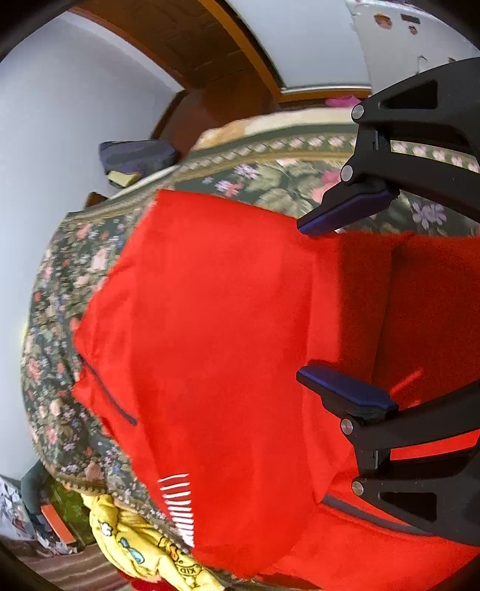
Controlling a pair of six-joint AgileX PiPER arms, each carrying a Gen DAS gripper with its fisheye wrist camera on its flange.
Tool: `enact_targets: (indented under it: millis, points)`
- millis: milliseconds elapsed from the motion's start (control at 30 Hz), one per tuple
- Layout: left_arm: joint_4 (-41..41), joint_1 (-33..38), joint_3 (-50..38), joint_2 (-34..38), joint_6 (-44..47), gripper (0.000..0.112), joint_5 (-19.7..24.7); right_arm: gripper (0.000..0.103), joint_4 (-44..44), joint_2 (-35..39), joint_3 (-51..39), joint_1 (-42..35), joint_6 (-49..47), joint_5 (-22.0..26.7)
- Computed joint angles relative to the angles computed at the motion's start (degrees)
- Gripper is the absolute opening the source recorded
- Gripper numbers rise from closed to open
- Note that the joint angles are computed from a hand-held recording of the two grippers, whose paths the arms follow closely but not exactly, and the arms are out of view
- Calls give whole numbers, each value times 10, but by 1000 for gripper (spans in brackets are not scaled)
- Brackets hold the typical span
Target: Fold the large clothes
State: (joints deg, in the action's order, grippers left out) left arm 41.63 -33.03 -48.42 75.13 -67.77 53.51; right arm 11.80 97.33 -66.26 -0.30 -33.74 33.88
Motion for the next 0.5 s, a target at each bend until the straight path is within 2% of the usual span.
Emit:
enact_targets:
  millis: [100, 233, 367, 500]
  points:
    - [19, 1, -40, 1, 26, 74, 7, 70, 16, -15, -9, -3, -22, -4]
    - [11, 26, -121, 42, 79, 77, -11, 70, 37, -23, -42, -1, -49, -1]
    - [-43, 62, -220, 109, 149, 77, -51, 70, 43, -8, -90, 13, -56, -1]
    - [-87, 82, -330, 206, 206, 77, -70, 70, 14, 36, -150, 39, -21, -8]
